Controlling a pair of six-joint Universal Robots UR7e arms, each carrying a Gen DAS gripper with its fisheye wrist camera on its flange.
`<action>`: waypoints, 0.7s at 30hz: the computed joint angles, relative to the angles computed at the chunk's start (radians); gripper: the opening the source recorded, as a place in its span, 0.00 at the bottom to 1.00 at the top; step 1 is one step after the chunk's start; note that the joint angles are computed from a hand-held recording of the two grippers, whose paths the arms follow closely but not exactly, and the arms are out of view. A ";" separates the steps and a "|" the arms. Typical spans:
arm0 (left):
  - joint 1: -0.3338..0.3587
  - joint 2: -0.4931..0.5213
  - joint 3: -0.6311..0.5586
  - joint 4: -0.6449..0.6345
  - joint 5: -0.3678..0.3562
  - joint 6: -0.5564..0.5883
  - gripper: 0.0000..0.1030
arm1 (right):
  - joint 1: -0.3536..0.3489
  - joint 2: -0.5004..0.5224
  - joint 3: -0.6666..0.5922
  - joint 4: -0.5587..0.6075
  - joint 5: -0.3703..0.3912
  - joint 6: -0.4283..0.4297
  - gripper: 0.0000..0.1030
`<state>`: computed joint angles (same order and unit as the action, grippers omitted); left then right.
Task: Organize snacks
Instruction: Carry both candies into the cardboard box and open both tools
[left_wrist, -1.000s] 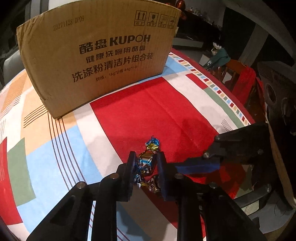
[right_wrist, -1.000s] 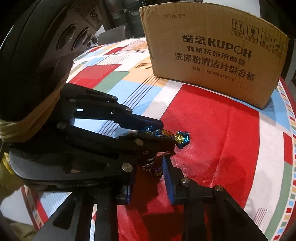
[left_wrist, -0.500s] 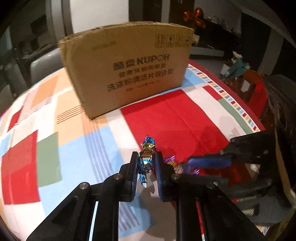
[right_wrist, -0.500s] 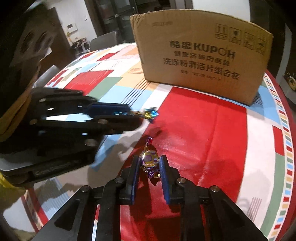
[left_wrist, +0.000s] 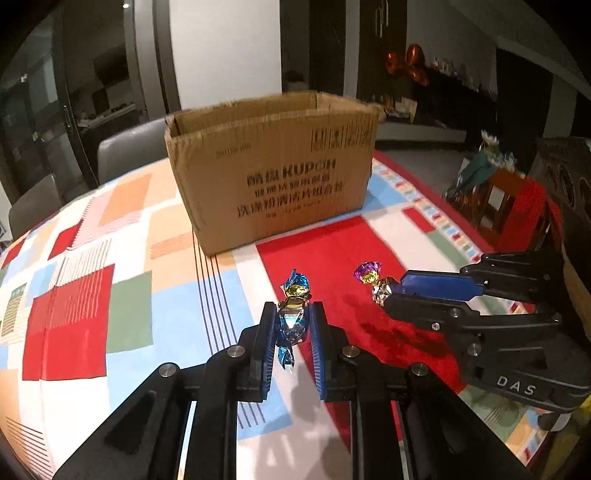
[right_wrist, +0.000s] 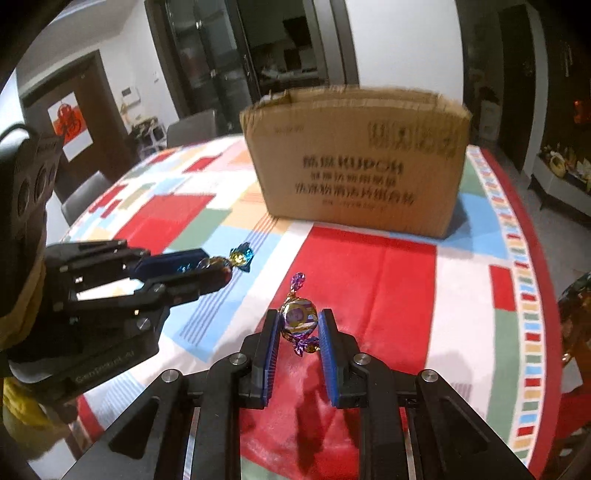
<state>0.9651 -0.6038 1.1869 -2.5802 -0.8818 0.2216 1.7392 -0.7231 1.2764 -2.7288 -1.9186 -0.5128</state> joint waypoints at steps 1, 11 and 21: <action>-0.004 -0.004 0.002 -0.012 -0.003 -0.005 0.18 | 0.001 -0.008 0.004 -0.010 0.007 -0.001 0.22; -0.047 -0.004 -0.032 -0.120 0.027 0.018 0.18 | 0.028 -0.026 -0.020 -0.112 0.051 -0.003 0.22; -0.067 0.042 -0.149 -0.153 0.017 0.085 0.18 | 0.050 -0.015 -0.109 -0.131 0.084 -0.015 0.22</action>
<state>0.8985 -0.5622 1.0375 -2.7330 -0.8650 0.3067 1.7894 -0.7378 1.1678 -2.8596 -1.8350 -0.5273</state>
